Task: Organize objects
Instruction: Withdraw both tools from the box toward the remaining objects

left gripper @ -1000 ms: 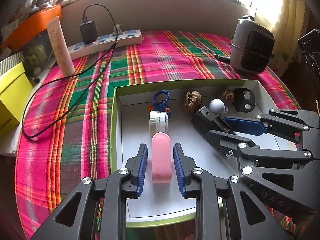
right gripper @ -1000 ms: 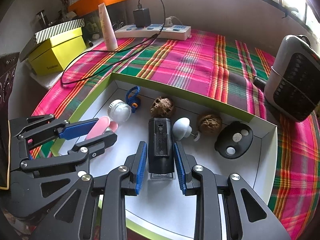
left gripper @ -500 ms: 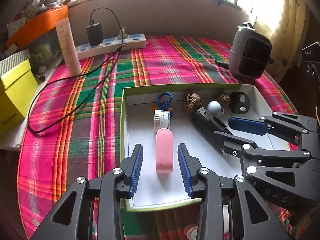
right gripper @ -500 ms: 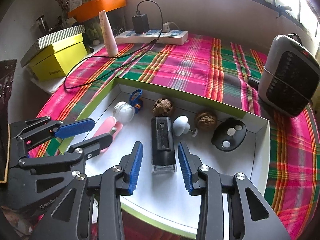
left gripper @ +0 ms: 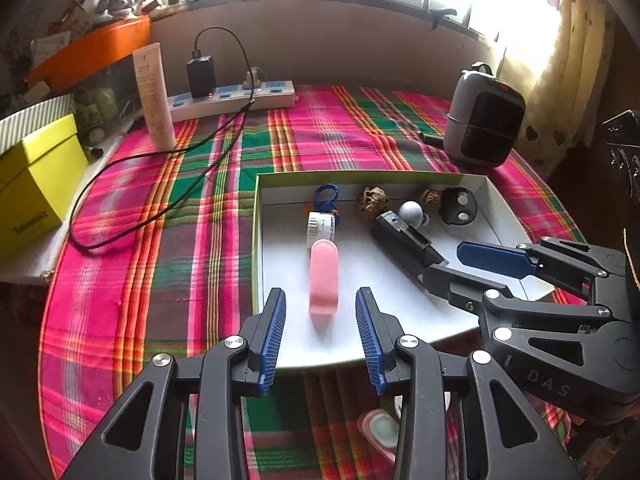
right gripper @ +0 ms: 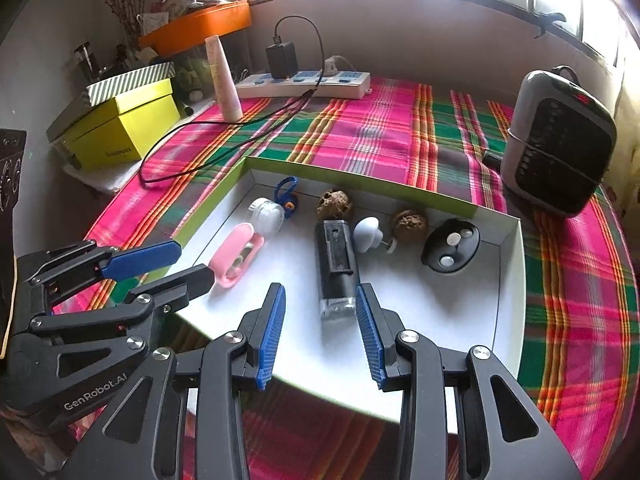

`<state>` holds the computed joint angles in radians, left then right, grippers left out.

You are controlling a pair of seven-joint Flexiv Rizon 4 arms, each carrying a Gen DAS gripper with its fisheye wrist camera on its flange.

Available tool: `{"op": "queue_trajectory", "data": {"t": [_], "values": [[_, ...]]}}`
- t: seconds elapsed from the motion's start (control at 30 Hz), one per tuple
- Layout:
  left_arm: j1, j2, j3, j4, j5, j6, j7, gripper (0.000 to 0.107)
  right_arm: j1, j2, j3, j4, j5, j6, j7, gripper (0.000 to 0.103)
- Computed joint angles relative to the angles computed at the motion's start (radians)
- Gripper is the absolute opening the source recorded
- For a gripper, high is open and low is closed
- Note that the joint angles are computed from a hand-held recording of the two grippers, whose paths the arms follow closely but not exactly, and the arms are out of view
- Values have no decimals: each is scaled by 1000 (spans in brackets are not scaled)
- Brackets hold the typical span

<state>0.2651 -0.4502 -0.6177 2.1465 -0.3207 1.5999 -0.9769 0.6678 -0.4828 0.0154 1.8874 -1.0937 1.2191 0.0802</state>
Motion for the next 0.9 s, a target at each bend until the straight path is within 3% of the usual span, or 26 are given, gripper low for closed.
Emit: {"op": "queue_trajectory", "data": {"t": [0.27, 0.47, 0.73, 0.9], "values": [[128, 22, -124, 77, 35, 46, -26, 35, 12, 32, 2, 28, -85, -20, 96, 38], [213, 29, -192, 129, 122, 87, -76, 35, 23, 62, 34, 50, -158, -119, 162, 38], [378, 12, -328, 183, 227, 96, -156, 35, 1, 84, 79, 90, -221, -148, 265, 38], [445, -5, -376, 204, 291, 82, -205, 41, -3, 96, 97, 115, -251, -163, 322, 38]]}}
